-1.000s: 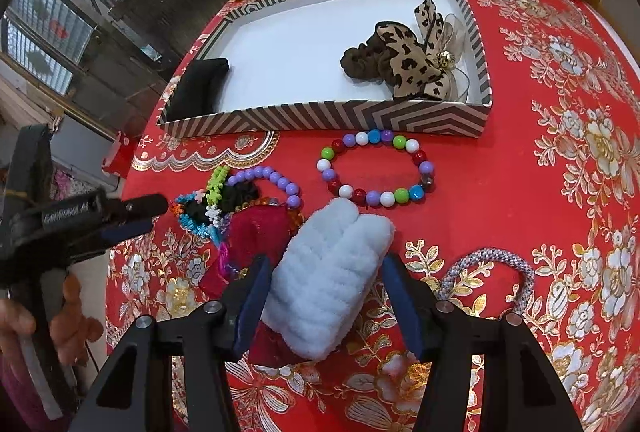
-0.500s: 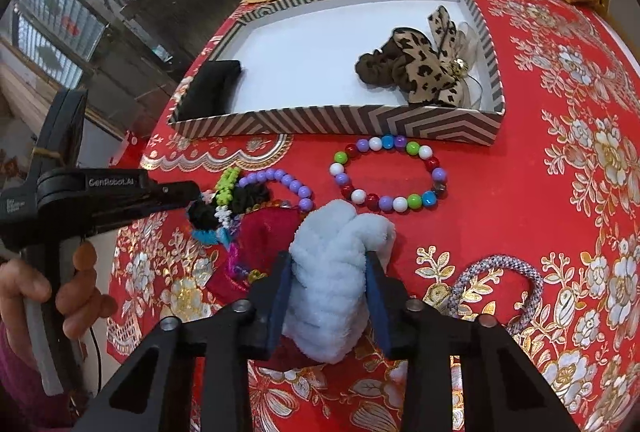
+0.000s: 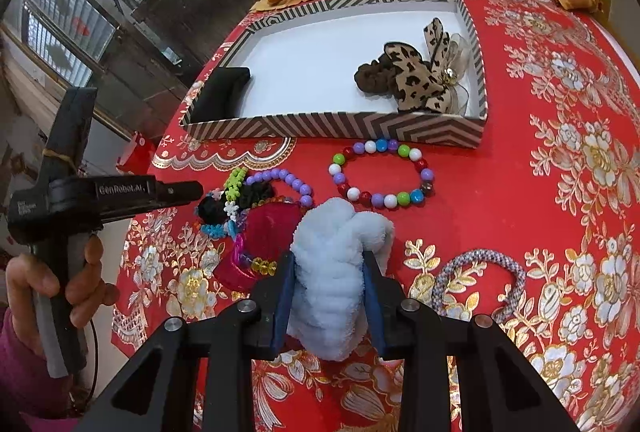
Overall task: Organize jewelry
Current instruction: 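Close right tool on the white scrunchie while left tool grasps the blue-green hair ties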
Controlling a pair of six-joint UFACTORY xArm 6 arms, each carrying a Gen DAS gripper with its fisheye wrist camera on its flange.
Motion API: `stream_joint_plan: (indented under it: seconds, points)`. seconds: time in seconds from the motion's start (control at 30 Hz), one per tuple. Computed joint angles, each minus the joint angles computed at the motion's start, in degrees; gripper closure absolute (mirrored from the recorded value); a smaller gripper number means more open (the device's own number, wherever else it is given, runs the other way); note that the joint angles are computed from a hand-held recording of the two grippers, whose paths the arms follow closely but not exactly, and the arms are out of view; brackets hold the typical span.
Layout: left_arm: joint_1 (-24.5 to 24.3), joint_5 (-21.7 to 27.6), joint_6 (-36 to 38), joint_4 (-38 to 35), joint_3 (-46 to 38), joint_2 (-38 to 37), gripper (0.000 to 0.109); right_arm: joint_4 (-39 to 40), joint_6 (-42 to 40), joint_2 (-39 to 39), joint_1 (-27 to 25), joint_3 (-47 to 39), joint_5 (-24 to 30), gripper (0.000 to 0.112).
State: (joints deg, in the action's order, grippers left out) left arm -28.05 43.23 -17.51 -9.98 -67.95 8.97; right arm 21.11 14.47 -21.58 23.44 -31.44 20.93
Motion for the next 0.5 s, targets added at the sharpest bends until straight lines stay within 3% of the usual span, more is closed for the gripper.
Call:
stream_joint_plan:
  seconds: [0.13,0.5]
  points:
    - [-0.4,2.9,-2.2,3.8,-0.4,1.2,0.092,0.1,0.3,-0.5,-0.1,0.6,0.2,0.081]
    - [-3.7,0.0,-4.3,11.0,0.3,1.7,0.095,-0.6,0.4,-0.2,0.2,0.1,0.4,0.081]
